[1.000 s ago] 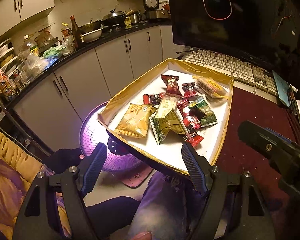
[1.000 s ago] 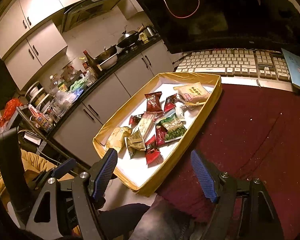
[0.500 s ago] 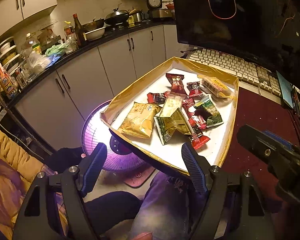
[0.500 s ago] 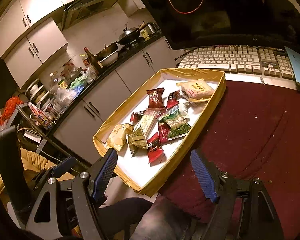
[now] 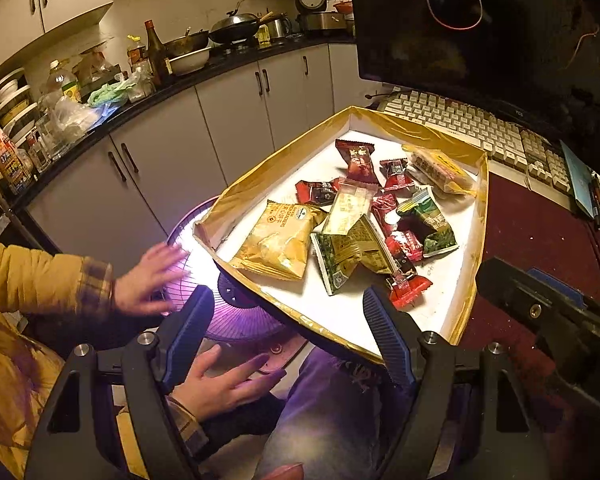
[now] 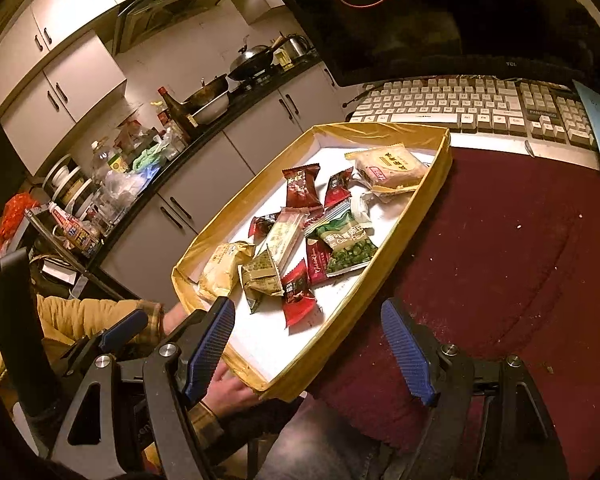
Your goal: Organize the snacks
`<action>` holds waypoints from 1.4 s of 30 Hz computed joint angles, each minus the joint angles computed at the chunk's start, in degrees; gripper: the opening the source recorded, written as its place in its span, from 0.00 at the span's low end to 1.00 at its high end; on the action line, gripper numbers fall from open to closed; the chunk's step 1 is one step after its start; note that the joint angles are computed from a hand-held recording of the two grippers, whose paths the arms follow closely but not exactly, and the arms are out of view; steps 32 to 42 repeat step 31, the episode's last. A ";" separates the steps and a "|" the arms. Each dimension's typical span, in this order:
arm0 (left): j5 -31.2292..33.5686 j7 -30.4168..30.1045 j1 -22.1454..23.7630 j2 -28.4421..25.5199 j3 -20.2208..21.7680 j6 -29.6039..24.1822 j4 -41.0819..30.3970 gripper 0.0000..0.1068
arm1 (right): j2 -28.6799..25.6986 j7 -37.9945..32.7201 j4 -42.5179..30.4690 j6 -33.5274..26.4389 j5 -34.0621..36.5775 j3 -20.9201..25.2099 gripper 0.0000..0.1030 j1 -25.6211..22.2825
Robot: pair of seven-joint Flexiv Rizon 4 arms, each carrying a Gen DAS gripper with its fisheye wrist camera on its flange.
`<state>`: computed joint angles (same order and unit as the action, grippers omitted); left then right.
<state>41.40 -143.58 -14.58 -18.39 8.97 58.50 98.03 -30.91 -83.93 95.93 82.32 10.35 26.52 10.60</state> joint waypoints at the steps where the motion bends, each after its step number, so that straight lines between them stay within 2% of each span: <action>1: -0.02 0.02 0.01 -0.08 -0.02 -0.10 -0.09 0.72 | -0.07 0.02 -0.08 0.03 -0.01 -0.08 0.75 0.06; 15: 1.27 -0.54 -0.18 -0.53 0.41 -0.52 -0.63 0.72 | -0.04 0.46 0.08 0.26 -0.82 -0.91 0.75 0.88; 19: -0.78 1.84 1.05 -0.94 -0.18 1.56 0.08 0.72 | 0.00 1.02 0.47 1.44 -1.50 -1.67 0.75 1.57; 22: -2.20 3.86 1.70 -0.92 -0.25 3.74 0.78 0.72 | 0.94 4.09 2.02 3.25 -4.47 -6.16 0.75 5.07; 25: -4.63 6.23 2.81 -1.26 -0.21 6.97 1.61 0.72 | 0.87 5.79 2.42 3.62 -6.54 -6.81 0.75 5.36; 30: -15.07 16.03 6.99 -1.94 -2.56 13.80 5.22 0.72 | 0.42 7.80 2.64 3.49 -8.77 -6.82 0.75 5.03; 31: -15.44 15.70 6.37 -2.21 -1.62 14.58 5.31 0.72 | 0.41 8.28 2.70 3.49 -9.06 -6.96 0.75 5.04; 42: -15.44 15.70 6.37 -2.21 -1.62 14.58 5.31 0.72 | 0.41 8.28 2.70 3.49 -9.06 -6.96 0.75 5.04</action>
